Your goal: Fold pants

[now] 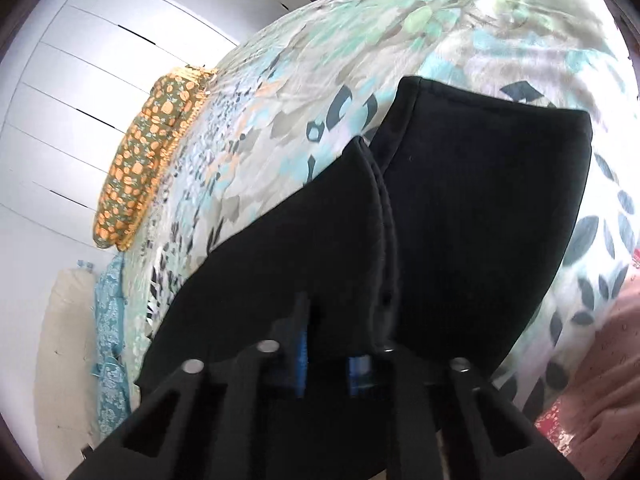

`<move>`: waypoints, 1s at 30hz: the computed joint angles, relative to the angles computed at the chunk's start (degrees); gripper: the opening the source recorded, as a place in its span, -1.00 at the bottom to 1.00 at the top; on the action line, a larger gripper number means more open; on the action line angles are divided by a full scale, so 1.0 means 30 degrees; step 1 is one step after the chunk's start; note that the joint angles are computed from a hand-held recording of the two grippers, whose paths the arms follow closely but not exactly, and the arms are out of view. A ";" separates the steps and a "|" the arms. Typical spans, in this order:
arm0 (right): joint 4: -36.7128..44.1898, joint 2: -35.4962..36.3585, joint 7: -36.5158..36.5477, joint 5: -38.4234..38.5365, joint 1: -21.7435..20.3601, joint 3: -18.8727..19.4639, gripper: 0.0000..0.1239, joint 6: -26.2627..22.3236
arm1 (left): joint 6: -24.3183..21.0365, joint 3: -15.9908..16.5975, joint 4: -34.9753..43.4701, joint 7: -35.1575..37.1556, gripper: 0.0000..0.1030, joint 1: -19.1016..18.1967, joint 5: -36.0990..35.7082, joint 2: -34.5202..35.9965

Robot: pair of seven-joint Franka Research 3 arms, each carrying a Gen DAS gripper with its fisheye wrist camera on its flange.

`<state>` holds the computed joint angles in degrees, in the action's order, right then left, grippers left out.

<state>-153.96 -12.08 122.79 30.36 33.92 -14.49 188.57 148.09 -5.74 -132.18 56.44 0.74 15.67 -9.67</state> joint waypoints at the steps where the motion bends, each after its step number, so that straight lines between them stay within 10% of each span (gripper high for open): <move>1: -0.0075 -0.0195 -0.0199 -0.0166 0.0024 -0.0017 -0.84 0.0231 | -0.0083 0.0228 0.0693 0.0449 0.99 -0.0094 -0.0833 0.0462; 9: -0.0927 -0.2692 -0.1737 -0.1847 -0.3151 0.3585 -0.85 0.1205 | -0.1954 0.0428 0.6568 0.0698 0.99 0.0716 -0.7165 0.5682; 19: -0.2978 -0.7346 -0.2602 -0.4156 0.0145 -0.0002 -0.87 0.1882 | -0.2929 -0.0138 0.8971 -0.0241 0.88 0.1131 -0.6881 0.7957; 23: -0.3166 -0.9255 -0.4235 -0.4853 0.1740 -0.1693 -0.87 0.0995 | -0.2724 -0.0539 0.8931 0.0333 0.12 0.1814 -0.8554 0.8332; 26: -0.3251 -1.0110 -0.5013 -0.4284 0.1555 -0.1874 -0.87 -0.0131 | -0.1462 -0.0765 0.8017 0.1183 -0.84 0.2143 -0.9591 0.7954; 30: -0.2084 -0.8665 -0.6504 -0.3671 0.1872 -0.3231 -0.87 -0.1645 | 0.0685 -0.0907 0.6331 0.2009 -0.85 0.2267 -1.1210 0.6199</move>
